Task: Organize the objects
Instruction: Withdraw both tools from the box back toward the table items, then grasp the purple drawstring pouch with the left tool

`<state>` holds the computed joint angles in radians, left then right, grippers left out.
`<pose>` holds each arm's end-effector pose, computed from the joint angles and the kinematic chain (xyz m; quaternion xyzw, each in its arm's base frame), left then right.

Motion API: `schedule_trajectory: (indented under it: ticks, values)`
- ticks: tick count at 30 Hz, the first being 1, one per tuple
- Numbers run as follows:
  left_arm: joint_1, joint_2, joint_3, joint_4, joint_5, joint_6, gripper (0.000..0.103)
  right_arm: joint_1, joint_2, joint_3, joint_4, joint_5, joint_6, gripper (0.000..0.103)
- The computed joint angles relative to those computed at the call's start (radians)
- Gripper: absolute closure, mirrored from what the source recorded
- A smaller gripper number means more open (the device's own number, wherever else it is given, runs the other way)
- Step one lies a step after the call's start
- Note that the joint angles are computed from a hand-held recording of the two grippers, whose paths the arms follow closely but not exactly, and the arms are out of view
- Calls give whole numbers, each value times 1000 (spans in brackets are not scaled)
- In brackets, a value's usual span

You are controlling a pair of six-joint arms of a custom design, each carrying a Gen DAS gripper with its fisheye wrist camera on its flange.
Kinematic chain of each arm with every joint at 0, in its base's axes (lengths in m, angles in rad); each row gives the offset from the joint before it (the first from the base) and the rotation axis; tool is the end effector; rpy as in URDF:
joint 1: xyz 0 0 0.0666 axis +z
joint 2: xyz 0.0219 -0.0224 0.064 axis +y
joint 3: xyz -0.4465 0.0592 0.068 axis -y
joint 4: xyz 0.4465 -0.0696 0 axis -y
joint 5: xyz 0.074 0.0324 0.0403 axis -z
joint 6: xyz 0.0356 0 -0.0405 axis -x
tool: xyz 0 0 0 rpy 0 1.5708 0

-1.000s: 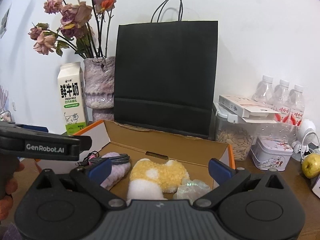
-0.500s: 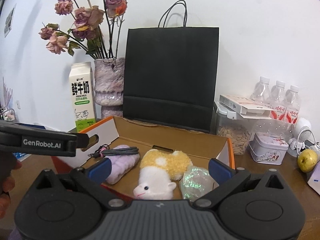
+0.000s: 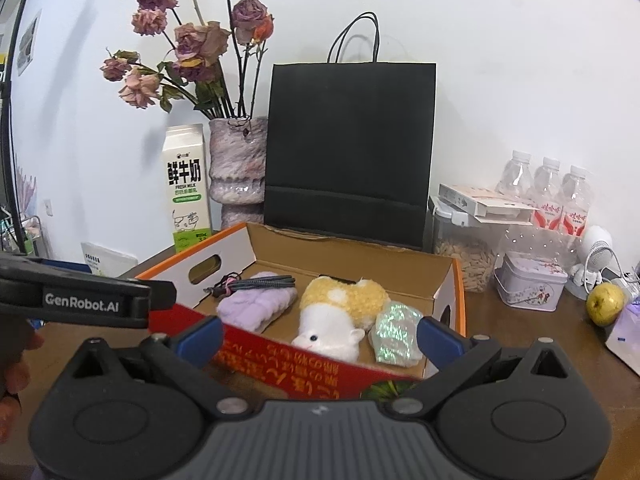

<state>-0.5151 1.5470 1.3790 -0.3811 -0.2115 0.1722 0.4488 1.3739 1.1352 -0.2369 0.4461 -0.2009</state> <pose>0.5362 -0.2954 0.4470 0.0971 0.8635 -0.0771 0.4888 0.4837 0.2155 0.4274 0.0113 0.8405 -0.0169 0.5415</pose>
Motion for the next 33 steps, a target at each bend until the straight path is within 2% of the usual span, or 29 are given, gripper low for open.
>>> schedule_trajectory:
  ticks: [19, 33]
  values:
    - [-39, -167, -181, -27, -21, 55, 0, 107, -138, -131, -45, 67, -79, 0]
    - [-68, -234, -276, -99, -51, 61, 0, 166, -241, -250, -103, 104, -133, 0]
